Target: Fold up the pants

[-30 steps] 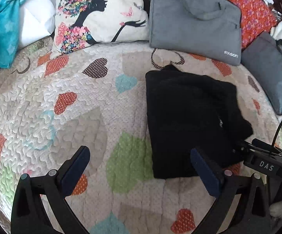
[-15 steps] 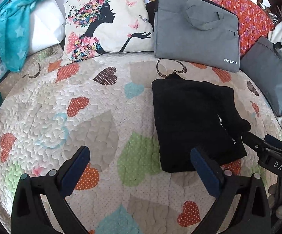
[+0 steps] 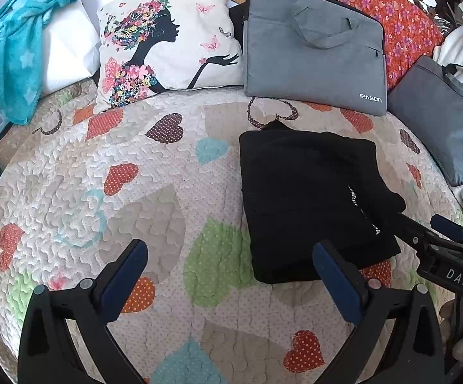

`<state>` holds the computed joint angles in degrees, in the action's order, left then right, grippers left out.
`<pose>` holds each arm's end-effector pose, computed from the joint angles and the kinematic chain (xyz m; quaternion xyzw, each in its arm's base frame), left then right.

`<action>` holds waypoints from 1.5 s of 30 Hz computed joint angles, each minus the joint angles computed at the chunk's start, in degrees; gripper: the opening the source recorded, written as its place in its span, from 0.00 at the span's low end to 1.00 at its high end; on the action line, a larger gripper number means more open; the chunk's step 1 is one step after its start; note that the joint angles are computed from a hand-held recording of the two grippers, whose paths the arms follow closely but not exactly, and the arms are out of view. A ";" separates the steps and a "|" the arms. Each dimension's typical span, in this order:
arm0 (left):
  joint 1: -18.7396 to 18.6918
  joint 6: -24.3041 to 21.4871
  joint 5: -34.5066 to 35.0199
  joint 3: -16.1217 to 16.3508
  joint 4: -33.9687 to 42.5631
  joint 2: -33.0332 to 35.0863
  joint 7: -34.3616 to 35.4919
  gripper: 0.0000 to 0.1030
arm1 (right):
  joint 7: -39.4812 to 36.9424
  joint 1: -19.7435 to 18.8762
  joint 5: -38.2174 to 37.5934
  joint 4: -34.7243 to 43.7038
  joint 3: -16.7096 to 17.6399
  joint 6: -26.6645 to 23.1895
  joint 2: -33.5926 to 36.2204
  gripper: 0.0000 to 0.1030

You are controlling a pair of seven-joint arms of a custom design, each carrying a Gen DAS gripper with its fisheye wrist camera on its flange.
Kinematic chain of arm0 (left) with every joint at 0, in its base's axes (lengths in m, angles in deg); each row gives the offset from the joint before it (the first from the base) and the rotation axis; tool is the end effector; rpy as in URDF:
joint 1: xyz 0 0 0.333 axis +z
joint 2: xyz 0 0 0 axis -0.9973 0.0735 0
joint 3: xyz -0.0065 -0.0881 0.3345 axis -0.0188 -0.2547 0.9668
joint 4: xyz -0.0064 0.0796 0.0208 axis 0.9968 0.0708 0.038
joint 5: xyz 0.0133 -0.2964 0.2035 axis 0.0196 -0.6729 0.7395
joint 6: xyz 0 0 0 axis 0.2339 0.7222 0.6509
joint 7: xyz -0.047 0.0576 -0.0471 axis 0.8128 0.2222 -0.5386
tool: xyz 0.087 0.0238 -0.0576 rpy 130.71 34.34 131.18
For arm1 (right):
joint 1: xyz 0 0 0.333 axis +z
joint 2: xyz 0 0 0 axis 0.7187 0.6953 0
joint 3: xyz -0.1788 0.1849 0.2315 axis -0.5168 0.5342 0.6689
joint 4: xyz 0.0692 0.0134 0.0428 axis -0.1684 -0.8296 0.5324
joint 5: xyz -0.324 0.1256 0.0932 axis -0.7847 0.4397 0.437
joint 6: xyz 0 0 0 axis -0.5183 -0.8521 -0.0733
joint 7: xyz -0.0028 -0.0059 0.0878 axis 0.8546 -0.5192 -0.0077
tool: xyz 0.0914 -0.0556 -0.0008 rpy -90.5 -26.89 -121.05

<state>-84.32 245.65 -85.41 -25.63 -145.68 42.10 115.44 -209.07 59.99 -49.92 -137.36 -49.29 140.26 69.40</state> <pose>0.6215 -0.1260 0.3483 -0.5357 0.7588 -0.3020 0.2146 0.5626 0.1668 0.3280 -0.5083 0.7716 -0.2672 0.2737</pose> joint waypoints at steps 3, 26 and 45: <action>-0.08 -0.01 0.02 0.07 -0.04 -0.03 -0.05 1.00 | -0.24 0.12 -0.05 0.06 0.03 -0.20 -0.02 1.00; 0.41 -2.01 -0.56 -0.35 0.53 0.34 0.67 1.00 | -2.45 0.62 2.49 0.24 -0.76 1.43 0.70 1.00; 0.23 -4.09 -2.24 -0.19 1.17 0.32 2.00 1.00 | -5.23 1.45 6.47 0.26 -2.10 3.51 1.60 1.00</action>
